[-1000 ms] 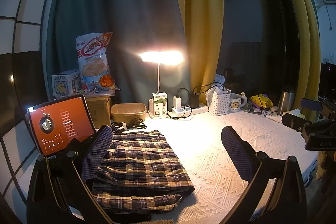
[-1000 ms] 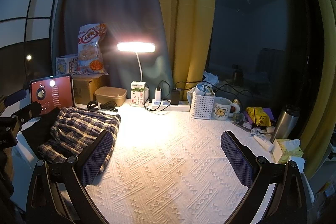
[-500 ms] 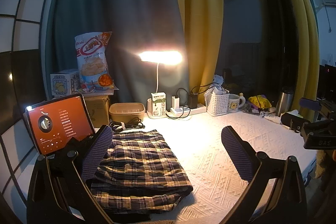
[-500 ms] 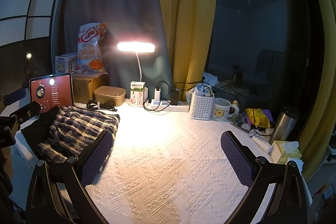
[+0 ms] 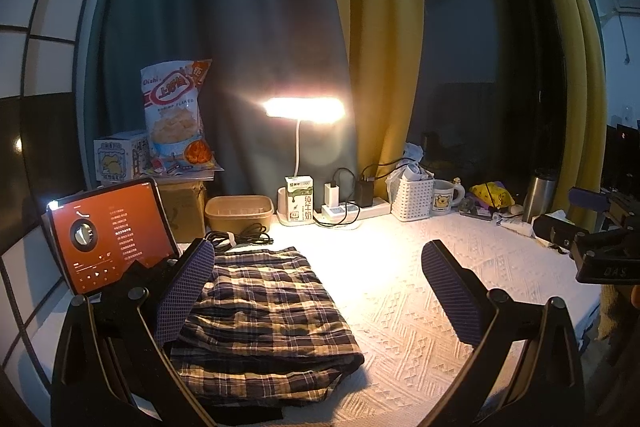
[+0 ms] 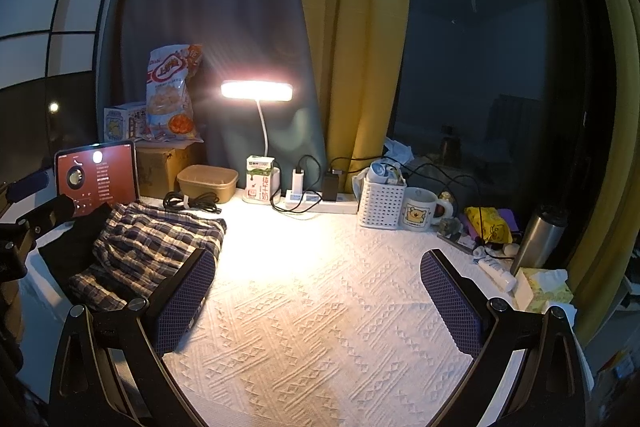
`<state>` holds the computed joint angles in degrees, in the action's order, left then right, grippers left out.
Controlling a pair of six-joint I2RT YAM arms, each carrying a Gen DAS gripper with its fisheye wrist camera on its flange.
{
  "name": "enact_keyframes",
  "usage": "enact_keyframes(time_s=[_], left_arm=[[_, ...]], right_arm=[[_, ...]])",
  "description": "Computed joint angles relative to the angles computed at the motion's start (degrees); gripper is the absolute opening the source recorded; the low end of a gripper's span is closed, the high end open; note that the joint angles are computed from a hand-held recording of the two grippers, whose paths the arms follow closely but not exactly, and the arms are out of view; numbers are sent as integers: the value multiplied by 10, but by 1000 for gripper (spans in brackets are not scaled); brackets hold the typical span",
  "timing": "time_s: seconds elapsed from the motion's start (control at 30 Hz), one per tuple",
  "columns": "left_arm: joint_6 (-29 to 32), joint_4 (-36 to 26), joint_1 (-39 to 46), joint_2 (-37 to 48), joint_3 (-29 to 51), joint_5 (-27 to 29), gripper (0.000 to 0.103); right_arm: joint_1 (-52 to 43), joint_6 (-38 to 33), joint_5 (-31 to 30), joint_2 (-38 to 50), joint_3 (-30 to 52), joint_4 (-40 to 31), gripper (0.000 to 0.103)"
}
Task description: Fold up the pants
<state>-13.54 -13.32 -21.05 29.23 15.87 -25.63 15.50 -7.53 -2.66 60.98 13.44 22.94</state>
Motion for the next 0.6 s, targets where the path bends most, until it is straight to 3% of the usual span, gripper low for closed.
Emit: enact_keyframes(time_s=[0.6], left_arm=[[2,9,-15,7,-1,-8,102]], right_arm=[[-15,-5,-13,-1,-1,-2,103]])
